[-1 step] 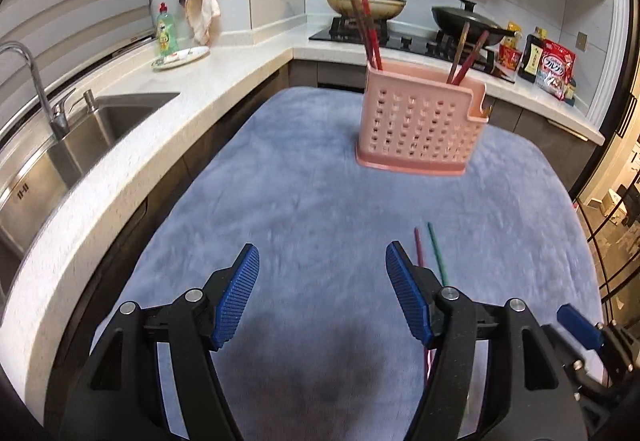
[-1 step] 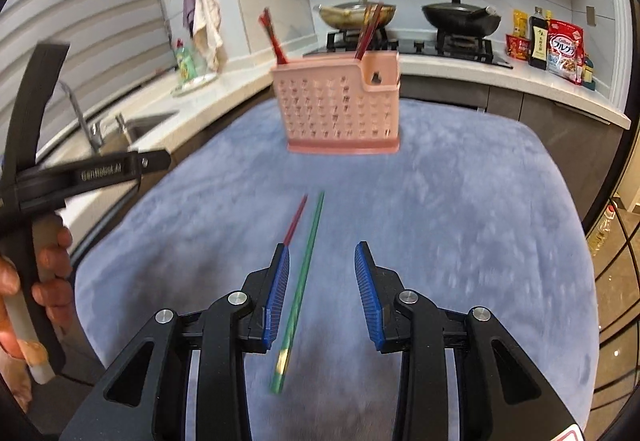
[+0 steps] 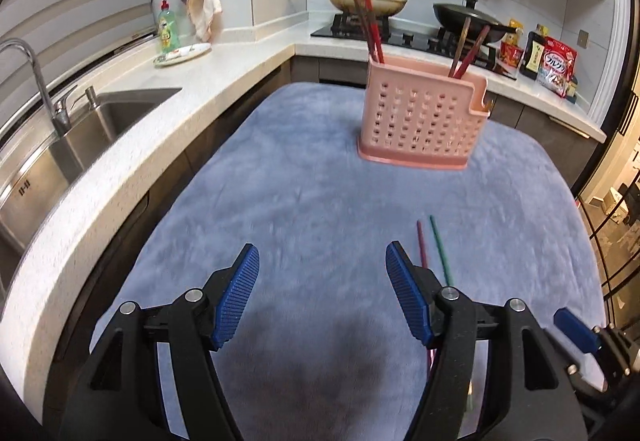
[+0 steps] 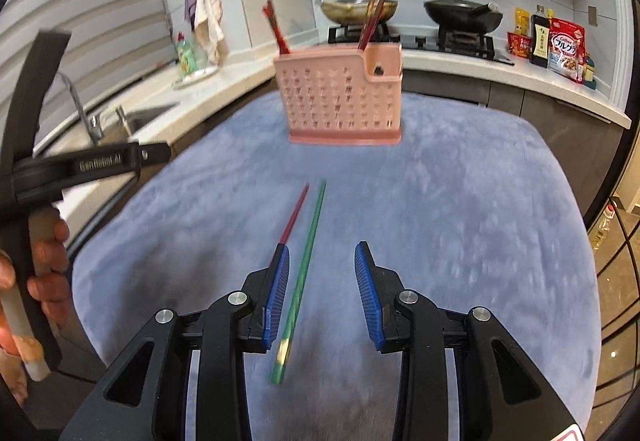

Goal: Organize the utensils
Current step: 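Open both tools and withdraw them from the pink holder, then grasp the green chopstick with the right tool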

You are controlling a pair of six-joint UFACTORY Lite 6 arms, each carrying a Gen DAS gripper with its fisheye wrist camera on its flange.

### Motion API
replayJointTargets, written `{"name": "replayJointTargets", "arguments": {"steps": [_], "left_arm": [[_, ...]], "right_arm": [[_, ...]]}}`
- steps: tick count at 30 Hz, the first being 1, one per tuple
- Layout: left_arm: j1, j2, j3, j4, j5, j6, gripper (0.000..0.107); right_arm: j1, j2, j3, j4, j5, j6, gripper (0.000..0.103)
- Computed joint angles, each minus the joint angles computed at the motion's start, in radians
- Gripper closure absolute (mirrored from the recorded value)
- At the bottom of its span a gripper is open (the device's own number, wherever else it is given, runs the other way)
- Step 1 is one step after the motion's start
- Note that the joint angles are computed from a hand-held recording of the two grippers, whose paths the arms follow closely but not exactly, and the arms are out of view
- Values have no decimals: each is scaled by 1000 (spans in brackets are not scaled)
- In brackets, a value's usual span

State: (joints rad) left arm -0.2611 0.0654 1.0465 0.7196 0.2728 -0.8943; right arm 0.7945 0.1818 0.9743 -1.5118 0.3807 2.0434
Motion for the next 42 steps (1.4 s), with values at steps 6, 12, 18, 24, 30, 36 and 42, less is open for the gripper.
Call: {"name": "replayJointTargets", "arguments": {"steps": [6, 12, 18, 24, 30, 36, 42], "left_arm": [[-19, -58, -134, 135, 3, -159, 44], [-11, -116, -264, 210, -18, -258, 44], [-2, -143, -329, 239, -26, -282, 44], [-4, -152, -352, 240, -26, -284, 44], [-29, -148, -356, 252, -20, -298, 44], [-71, -139, -367, 258, -17, -316, 40], [-139, -129, -378, 277, -12, -363, 36]], "right_arm": [[54, 73, -54, -130, -27, 214, 69], [77, 143, -33, -170, -29, 272, 69], [87, 191, -10, -164, -31, 282, 70], [94, 210, 2, -154, -15, 275, 74], [86, 201, -15, -166, -11, 296, 89], [74, 162, -74, -251, -17, 401, 96], [76, 93, -159, -282, 0, 477, 96]]}}
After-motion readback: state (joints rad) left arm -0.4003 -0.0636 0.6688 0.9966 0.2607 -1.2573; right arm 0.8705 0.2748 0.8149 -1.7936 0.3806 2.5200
